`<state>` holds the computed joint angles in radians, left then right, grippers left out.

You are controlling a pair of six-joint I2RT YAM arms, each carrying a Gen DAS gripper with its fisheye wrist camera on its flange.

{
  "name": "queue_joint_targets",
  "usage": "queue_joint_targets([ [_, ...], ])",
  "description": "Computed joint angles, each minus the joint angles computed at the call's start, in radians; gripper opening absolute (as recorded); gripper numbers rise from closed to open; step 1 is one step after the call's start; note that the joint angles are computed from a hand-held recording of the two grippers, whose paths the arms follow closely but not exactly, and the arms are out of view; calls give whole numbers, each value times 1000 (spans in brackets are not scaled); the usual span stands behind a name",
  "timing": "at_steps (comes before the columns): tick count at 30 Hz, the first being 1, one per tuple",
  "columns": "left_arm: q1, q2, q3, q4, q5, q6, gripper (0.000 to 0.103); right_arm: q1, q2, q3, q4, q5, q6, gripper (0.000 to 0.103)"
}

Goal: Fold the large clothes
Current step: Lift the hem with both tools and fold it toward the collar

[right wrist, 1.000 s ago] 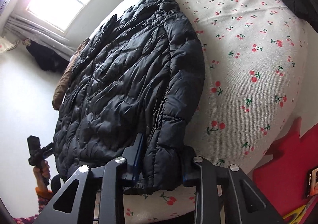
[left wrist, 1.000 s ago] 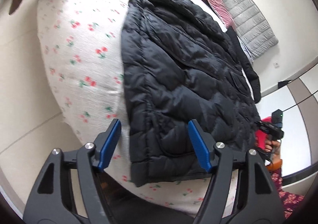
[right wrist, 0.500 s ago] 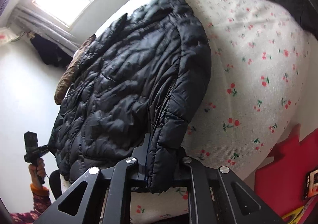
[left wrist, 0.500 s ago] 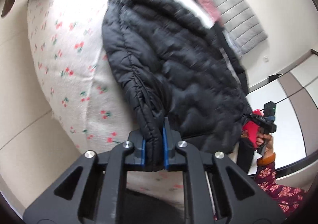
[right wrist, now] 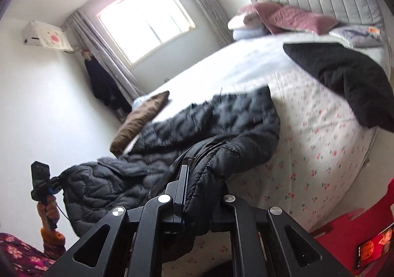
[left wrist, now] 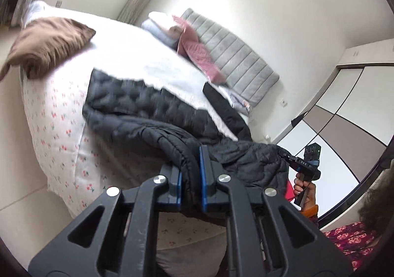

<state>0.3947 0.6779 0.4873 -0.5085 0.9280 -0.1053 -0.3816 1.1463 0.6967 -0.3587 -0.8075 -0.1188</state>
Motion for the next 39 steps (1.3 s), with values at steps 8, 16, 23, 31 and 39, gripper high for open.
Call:
queue_joint_targets([
  [8,59,-111,32,-2,-4,-70,13,-63,-94,69,-14,-75,83,11],
  [16,-154,431,153,370,-357,-167,14,136,238,237,171,141,212,11],
  [23,-277,1005,515,479,-619,-173,17,234,744,629,203,263,336,13],
  [31,-327,1457,906,415,-693,-142,22,248,1196,1093,32,317,380,20],
  [39,-278,1536,969,363,-520,-174,44,205,1336,1256,-67,223,405,44],
])
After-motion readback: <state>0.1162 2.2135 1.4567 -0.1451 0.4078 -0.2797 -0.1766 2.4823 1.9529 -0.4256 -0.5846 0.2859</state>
